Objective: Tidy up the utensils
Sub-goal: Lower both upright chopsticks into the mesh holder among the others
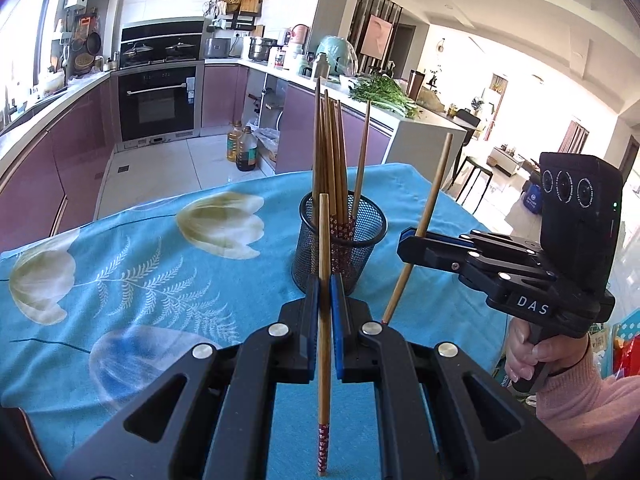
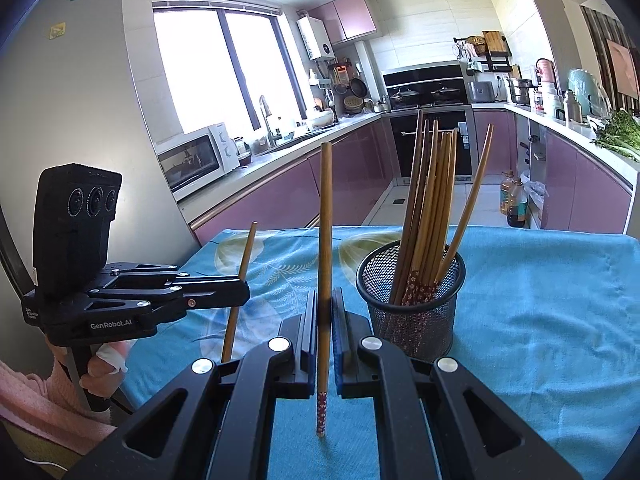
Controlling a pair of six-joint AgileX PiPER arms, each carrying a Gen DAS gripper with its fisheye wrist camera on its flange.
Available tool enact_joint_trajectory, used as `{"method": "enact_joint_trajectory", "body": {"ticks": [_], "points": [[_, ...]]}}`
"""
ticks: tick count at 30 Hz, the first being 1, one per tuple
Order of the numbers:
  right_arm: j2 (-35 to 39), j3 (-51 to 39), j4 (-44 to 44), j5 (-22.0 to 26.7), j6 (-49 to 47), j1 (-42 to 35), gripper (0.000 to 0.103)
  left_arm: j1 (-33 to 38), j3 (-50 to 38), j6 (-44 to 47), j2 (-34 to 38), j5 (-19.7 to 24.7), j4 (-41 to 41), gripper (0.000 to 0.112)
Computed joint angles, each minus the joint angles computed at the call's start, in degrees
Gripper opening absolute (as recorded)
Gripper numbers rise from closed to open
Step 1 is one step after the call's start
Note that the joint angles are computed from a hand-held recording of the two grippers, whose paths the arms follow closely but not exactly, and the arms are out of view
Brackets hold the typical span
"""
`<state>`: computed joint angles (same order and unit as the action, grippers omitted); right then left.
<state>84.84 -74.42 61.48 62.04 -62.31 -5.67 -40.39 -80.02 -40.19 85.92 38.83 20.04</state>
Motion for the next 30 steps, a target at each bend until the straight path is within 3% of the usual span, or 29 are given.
{"method": "enact_joint_trajectory", "body": {"ticks": [30], "points": [[-0.85,-3.83,1.56,-0.87,-1.11,-1.26,0.006,0.58,-1.31,-0.77,-3.82,-2.66,2.16,0.007]]}}
